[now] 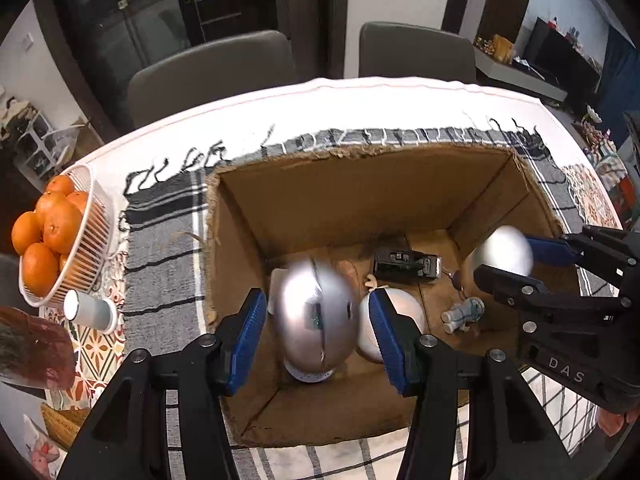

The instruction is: Organize rigid objects

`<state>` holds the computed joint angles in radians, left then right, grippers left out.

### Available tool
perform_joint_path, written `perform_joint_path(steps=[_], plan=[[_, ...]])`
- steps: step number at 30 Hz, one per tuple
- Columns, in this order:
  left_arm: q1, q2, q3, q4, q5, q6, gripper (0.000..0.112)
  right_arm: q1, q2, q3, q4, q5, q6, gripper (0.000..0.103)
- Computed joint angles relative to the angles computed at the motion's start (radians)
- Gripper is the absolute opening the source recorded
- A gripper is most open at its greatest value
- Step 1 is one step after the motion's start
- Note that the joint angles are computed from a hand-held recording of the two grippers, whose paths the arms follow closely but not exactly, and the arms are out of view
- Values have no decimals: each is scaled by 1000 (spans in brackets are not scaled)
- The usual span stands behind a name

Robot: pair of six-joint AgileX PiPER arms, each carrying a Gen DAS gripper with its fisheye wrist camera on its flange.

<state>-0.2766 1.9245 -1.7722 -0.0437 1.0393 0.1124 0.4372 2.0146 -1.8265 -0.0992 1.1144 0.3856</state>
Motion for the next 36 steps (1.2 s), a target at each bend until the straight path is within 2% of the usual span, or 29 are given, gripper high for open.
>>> perform_joint_path(steps=[5,11,13,17,20,21,27,33,36], plan=[[-8,-44,30,32,-22,-31,56,3,-22,19,-7,-6,25,44],[-22,-188,190,97,-127,-109,62,32,-111,117,-59,-58,110,44],[-39,-242,253,149,-171,-160,68,56,-153,166,-100,-83,154,44],[-70,-365,386,229,-232,-247,70,122,-250,275,-212,-120,267,45],[-84,-442,458,253,-257,-286,74,174,-326,347,-290,-127,358,47],[-91,-476,489,265,-270,-302,75,196,-355,372,-321,-127,393,51],[-156,-669,650,416,-322,-452,85,337,-484,483,-482,-79,594,71],[-258,-842,778,585,-310,-632,95,479,-590,585,-583,-11,790,74],[-348,-926,843,713,-277,-767,102,595,-640,633,-665,77,927,75]])
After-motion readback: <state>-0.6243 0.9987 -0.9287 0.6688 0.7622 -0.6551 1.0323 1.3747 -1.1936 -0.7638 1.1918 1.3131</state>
